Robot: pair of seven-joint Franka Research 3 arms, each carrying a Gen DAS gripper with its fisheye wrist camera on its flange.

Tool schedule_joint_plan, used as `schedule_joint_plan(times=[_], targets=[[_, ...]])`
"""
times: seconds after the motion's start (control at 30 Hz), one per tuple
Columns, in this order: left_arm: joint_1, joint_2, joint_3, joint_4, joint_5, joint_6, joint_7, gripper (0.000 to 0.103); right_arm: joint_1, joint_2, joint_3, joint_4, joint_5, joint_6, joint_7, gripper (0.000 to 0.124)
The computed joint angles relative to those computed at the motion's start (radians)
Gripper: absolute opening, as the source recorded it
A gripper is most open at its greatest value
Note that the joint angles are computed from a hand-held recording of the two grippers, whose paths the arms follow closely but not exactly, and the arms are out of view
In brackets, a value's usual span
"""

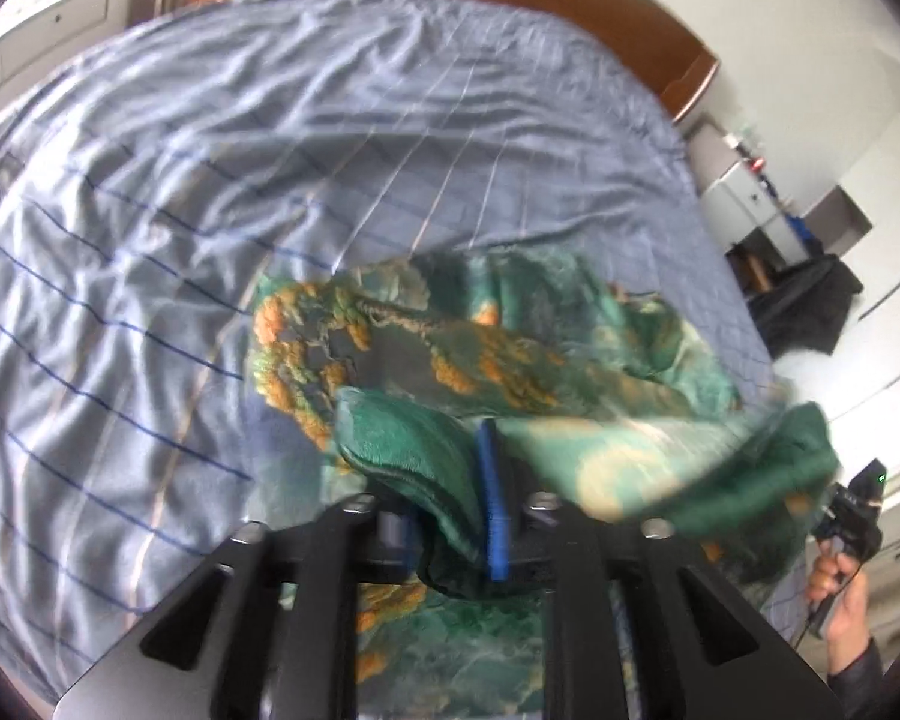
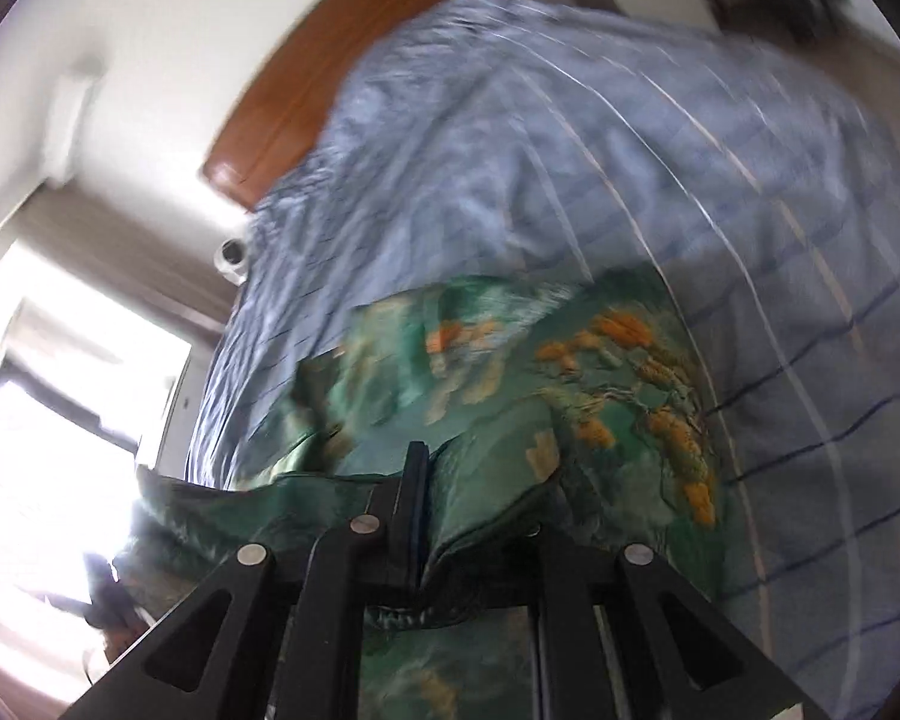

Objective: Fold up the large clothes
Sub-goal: 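Lift the hem with both tools and fold it over toward the collar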

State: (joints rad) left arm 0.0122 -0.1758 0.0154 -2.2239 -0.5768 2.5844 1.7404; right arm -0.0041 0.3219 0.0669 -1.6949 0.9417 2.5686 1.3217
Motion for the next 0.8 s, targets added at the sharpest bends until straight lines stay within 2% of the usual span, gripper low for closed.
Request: schedule_joint_plan(times=[0.03,0.07,0.1,0.13,0.17,0.2,0.23,0.33,0.37,0.4,0.43,0.5,0.57,0.6,0.63,0.67,0.7,0.73,0.8], targets=[[-0.005,0.014,0.009,0.016,-0.027,-0.025,0.020,0.054,0.004,0.036,-0.008,0.028,0.011,0.002,0.045,0.019],[-0.003,0.016,0.012,0.020,-0.045,-0.034,0.031,0.066,-0.015,0.036,0.011,0.021,0.046,-0.019,0.038,0.023],[0.000,0.003,0.013,0.011,-0.064,-0.024,0.045,0.087,-0.031,0.054,0.022,0.041,0.088,-0.039,0.029,0.034],[-0.002,-0.020,0.019,-0.007,-0.099,-0.001,0.077,0.098,-0.058,0.066,0.042,0.057,0.168,-0.050,-0.013,0.050],[-0.010,-0.045,0.034,-0.023,-0.147,0.013,0.130,0.099,-0.071,0.054,0.054,0.044,0.223,-0.052,-0.051,0.059],[-0.015,-0.057,0.049,-0.025,-0.175,0.003,0.168,0.099,-0.083,0.048,0.059,0.046,0.272,-0.064,-0.084,0.079],[-0.015,-0.065,0.061,-0.023,-0.187,-0.016,0.195,0.099,-0.087,0.044,0.057,0.053,0.302,-0.070,-0.106,0.094],[0.003,-0.075,0.072,-0.026,-0.148,-0.074,0.250,0.099,-0.083,0.022,0.033,0.062,0.305,-0.077,-0.160,0.098],[0.011,-0.063,0.065,-0.023,-0.110,-0.090,0.250,0.099,-0.074,0.023,0.021,0.070,0.268,-0.083,-0.158,0.098],[0.020,-0.042,0.053,-0.015,-0.063,-0.106,0.236,0.099,-0.047,0.033,-0.001,0.092,0.160,-0.084,-0.119,0.098],[0.026,-0.008,0.038,0.004,-0.022,-0.116,0.210,0.099,-0.006,0.046,-0.033,0.118,-0.008,-0.091,-0.064,0.098],[0.033,0.045,0.009,0.031,0.031,-0.114,0.162,0.097,0.041,0.060,-0.057,0.135,-0.213,-0.115,-0.017,0.098],[0.029,0.073,-0.022,0.035,0.049,-0.050,0.145,0.089,0.071,0.066,-0.062,0.126,-0.334,-0.111,0.015,0.098],[0.026,0.077,-0.030,0.036,0.052,-0.031,0.150,0.069,0.100,0.080,-0.070,0.130,-0.401,-0.084,0.046,0.098],[0.024,0.082,-0.042,0.039,0.083,-0.020,0.131,0.038,0.117,0.085,-0.069,0.124,-0.444,-0.058,0.060,0.095],[0.028,0.085,-0.057,0.041,0.159,-0.010,0.074,0.021,0.134,0.091,-0.071,0.121,-0.488,-0.036,0.076,0.089],[0.030,0.082,-0.067,0.045,0.225,-0.017,0.028,0.014,0.175,0.091,-0.100,0.117,-0.583,-0.016,0.132,0.050],[0.032,0.075,-0.072,0.046,0.279,-0.016,-0.006,0.012,0.226,0.082,-0.145,0.103,-0.708,-0.002,0.210,0.017],[0.031,0.042,-0.076,0.038,0.356,0.001,-0.053,0.011,0.272,0.036,-0.182,0.056,-0.855,0.027,0.298,0.016]])
